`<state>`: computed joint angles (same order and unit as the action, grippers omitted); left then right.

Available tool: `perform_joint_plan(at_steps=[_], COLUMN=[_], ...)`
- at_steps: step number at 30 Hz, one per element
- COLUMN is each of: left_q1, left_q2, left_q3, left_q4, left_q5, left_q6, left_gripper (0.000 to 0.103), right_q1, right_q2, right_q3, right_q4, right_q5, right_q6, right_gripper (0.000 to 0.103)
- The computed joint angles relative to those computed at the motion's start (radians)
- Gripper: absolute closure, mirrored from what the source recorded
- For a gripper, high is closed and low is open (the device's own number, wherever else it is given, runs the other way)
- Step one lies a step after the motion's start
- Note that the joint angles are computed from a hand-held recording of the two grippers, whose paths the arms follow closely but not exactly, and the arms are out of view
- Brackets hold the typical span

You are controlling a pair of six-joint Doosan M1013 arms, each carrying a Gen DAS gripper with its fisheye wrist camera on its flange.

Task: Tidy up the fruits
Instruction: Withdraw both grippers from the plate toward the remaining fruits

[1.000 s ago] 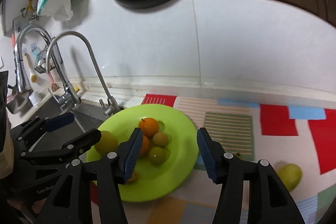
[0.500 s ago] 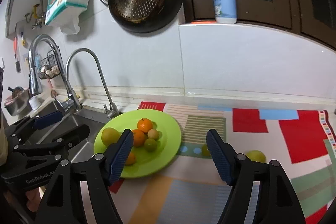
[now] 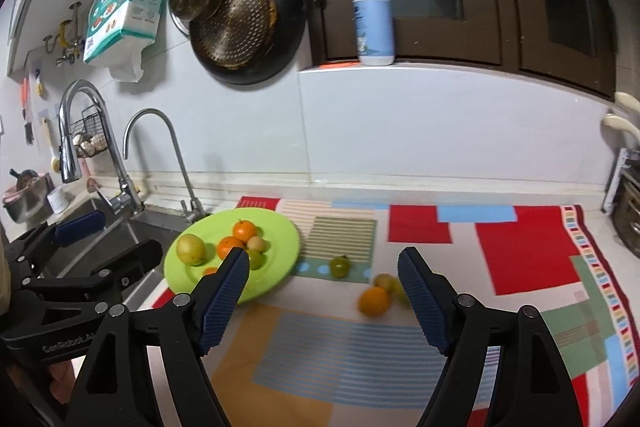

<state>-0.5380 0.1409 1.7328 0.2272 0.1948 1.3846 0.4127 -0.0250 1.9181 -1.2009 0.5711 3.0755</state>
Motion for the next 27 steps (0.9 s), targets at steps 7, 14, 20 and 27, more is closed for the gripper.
perform_joint_plan(at_steps=[7, 14, 20, 27], left_q1=[-0.05, -0.097, -0.125, -0.146], left_q2=[-0.012, -0.008, 0.011, 0.051], left_q3=[0.01, 0.01, -0.002, -0.031], left_q4=[0.144, 0.292, 0.298, 0.209], left_q5=[-0.008, -0.006, -0.01, 0.014], left_q6=[-0.153, -0.298, -0.305, -0.193], left_gripper=[0.012, 0.012, 0.012, 0.013], right_q1=[-0.025, -0.071, -0.116, -0.176], right_q2=[-0.057, -0.099, -0.117, -0.114], right_q3=[0.045, 0.077, 0.095, 0.103], right_q4=[-0.015, 0.002, 0.032, 0.125], right_q5=[0.0, -0.041, -0.085, -0.16], right_q6=[-0.017, -0.079, -0.152, -0.291], right_gripper=[0.026, 0.026, 0.026, 0.026])
